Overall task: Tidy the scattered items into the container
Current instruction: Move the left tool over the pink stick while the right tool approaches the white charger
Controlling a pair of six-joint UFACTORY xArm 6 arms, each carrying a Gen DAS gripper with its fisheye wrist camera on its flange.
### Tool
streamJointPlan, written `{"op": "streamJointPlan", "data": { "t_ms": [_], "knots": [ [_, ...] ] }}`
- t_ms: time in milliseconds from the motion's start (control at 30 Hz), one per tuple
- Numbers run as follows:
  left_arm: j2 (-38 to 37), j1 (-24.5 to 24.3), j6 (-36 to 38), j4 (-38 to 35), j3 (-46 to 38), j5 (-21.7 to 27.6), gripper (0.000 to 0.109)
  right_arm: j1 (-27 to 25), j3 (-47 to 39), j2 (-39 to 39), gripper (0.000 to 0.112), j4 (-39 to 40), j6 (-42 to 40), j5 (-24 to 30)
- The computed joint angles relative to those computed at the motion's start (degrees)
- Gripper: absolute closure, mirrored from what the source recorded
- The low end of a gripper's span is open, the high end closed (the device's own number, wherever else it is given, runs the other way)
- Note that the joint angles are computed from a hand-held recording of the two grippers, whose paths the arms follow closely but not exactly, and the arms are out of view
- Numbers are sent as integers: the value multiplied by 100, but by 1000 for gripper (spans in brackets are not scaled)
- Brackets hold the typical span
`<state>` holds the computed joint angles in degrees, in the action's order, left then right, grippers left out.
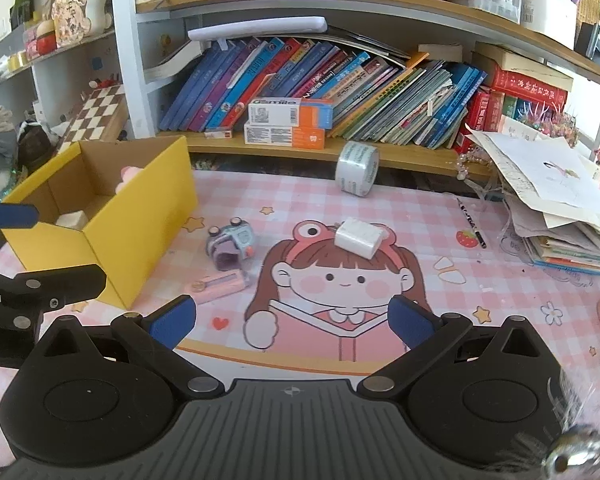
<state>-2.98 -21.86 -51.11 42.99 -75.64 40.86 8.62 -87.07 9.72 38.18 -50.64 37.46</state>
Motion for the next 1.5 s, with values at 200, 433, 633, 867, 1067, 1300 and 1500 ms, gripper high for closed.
{"op": "streamJointPlan", "data": {
  "t_ms": [200,433,633,867,1067,1300,1500],
  "knots": [
    [252,-18,53,-28,-233,-7,9,-102,-288,257,9,-23,29,123],
    [564,-6,473,-374,-516,-138,9,-197,-743,667,9,-215,308,213],
    [824,36,615,-594,-784,-48,9,-236,-1172,1022,9,-380,526,369],
    [1128,110,620,-734,-1059,65,9,-252,-1655,1431,9,-514,555,467],
    [1352,154,798,-940,-1282,149,9,-284,-2121,1817,9,-630,703,620],
    [1598,178,1059,-1185,-1504,214,9,-297,-2673,2266,9,-773,793,765],
    [1763,216,1186,-1391,-1646,362,9,-299,-3260,2697,9,-842,813,947]
  ]
}}
